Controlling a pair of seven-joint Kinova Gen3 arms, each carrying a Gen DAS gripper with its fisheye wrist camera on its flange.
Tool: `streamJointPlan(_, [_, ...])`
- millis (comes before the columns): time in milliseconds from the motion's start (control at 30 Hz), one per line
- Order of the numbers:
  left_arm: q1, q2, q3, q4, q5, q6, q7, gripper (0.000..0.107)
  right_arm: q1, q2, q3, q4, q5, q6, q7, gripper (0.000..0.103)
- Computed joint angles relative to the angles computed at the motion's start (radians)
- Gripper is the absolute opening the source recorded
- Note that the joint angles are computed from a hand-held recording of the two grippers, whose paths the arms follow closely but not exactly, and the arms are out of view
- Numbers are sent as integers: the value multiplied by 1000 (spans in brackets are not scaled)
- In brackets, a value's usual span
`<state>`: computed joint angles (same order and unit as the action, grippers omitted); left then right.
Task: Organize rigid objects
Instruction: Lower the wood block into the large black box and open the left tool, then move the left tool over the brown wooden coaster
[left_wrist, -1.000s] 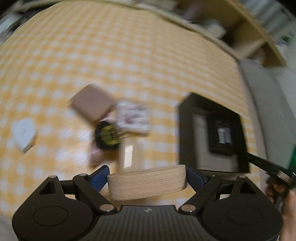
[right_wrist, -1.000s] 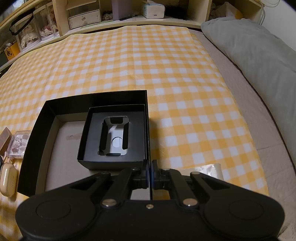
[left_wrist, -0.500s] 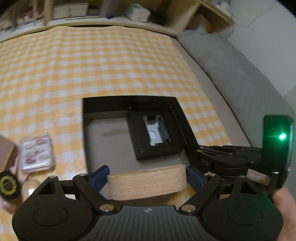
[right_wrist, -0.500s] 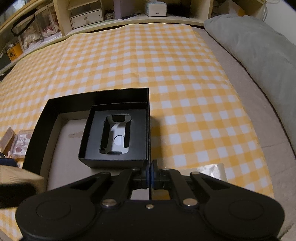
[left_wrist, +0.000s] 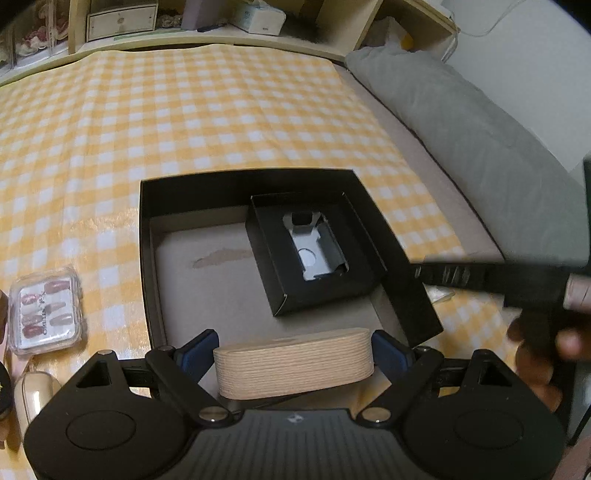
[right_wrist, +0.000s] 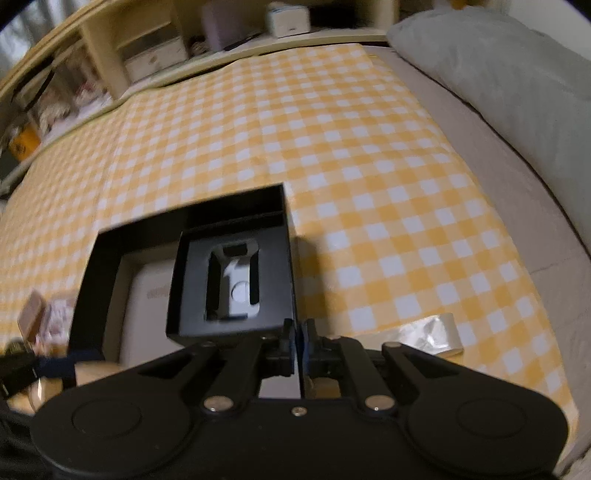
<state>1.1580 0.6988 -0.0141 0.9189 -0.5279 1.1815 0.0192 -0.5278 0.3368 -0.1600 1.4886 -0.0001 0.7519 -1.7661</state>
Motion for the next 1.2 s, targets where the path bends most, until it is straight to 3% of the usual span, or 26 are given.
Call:
streamJointPlan(67, [3,1,-3,3,-5,-2,5,89,-3,-3,11,0,-4,-23,-38,17])
streamJointPlan(133, [3,2,-2,1,-4,-1,8,89,-9,3,16,-11,5,-31,-59,18])
streamJointPlan(200, [3,5,-3,0,-4,-1,15,89,-23,21,15,-34,30,-16,-55,14])
streamJointPlan(233, [2,7,-3,-2,-3,-2,16,89,-35,29,18,-45,48,-7,-54,6])
streamJointPlan(267, [2,11,-4,-9,-3,0,18,89,-46,38,19,-56,66,3,-48,5])
streamJointPlan(367, [-1,27,-6,-32,-4,-12,14,89,-66,40,20,-58,97,3,-42,4])
streamJointPlan(600, [4,107,-30,-150,6,-7,-14,89,-34,31,-10,-52,29,15,34,4])
streamJointPlan(800, [2,108,-49,-128,28,-39,37,91,-19,30,-10,-47,-1,10,59,4])
streamJointPlan(967, [-33,42,-20,-19,76,-143,61,94,-10,36,-12,-54,-20,13,71,4])
streamJointPlan(1200, [-30,13,-5,-38,70,-69,-1,94,-10,37,-9,-55,-26,12,77,4])
